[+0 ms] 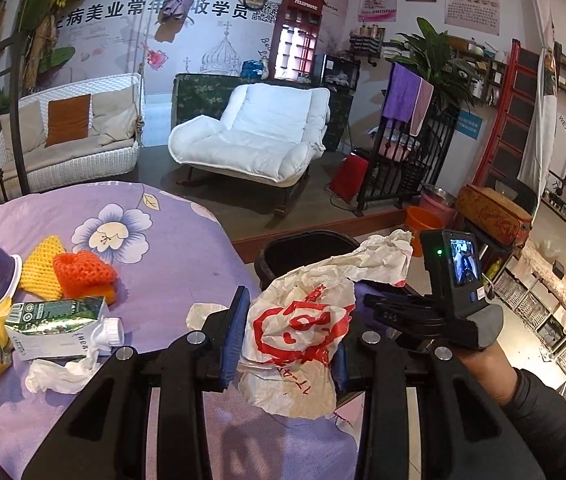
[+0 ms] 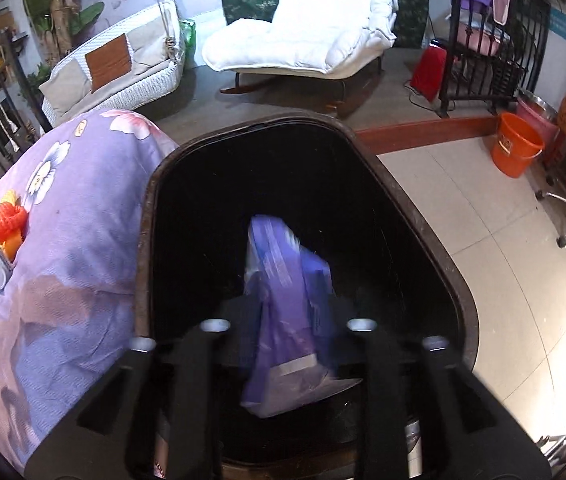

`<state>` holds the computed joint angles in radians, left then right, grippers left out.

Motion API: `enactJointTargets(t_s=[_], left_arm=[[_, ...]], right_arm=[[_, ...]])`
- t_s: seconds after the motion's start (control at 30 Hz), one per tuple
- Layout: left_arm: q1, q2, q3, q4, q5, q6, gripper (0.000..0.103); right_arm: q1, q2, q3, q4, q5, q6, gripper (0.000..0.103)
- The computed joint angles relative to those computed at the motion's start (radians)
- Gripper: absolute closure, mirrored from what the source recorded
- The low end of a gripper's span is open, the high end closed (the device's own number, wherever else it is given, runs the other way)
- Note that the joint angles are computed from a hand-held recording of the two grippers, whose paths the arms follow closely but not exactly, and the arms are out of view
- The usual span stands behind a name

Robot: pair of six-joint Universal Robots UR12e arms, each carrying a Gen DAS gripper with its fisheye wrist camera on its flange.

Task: Collect trash
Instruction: 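Carry both bags over the black bin and open both tools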

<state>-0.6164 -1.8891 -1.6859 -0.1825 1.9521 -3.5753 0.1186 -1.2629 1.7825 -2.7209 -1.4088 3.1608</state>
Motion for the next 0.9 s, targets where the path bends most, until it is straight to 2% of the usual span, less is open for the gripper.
enactJointTargets(t_s=[0.03, 0.27, 0.33, 0.47, 0.53, 0.7, 0.9], left_arm=[[0.001, -0.002, 0.003, -0.002, -0.007, 0.000, 0.067], [0.010, -0.021, 0.029, -0.014, -0.071, -0.014, 0.067], [0.013, -0.029, 0.041, -0.019, -0.090, -0.012, 0.067], [0.016, -0.054, 0.074, -0.037, -0.131, -0.006, 0.067], [0.019, -0.066, 0.092, -0.051, -0.156, -0.005, 0.067], [0.015, -0.107, 0.152, -0.105, -0.183, 0.025, 0.067], [0.016, -0.154, 0.214, -0.158, -0.227, 0.042, 0.067]], right_arm=[[0.001, -0.001, 0.004, -0.013, -0.009, 0.009, 0.041], [-0.004, -0.035, 0.043, -0.077, -0.035, 0.022, 0.039], [-0.008, -0.051, 0.060, -0.109, -0.052, 0.039, 0.035], [-0.025, -0.080, 0.088, -0.161, -0.071, 0.066, 0.033], [-0.032, -0.093, 0.099, -0.183, -0.097, 0.079, 0.027], [-0.049, -0.112, 0.116, -0.198, -0.147, 0.100, 0.024], [-0.070, -0.126, 0.133, -0.209, -0.165, 0.123, 0.024]])
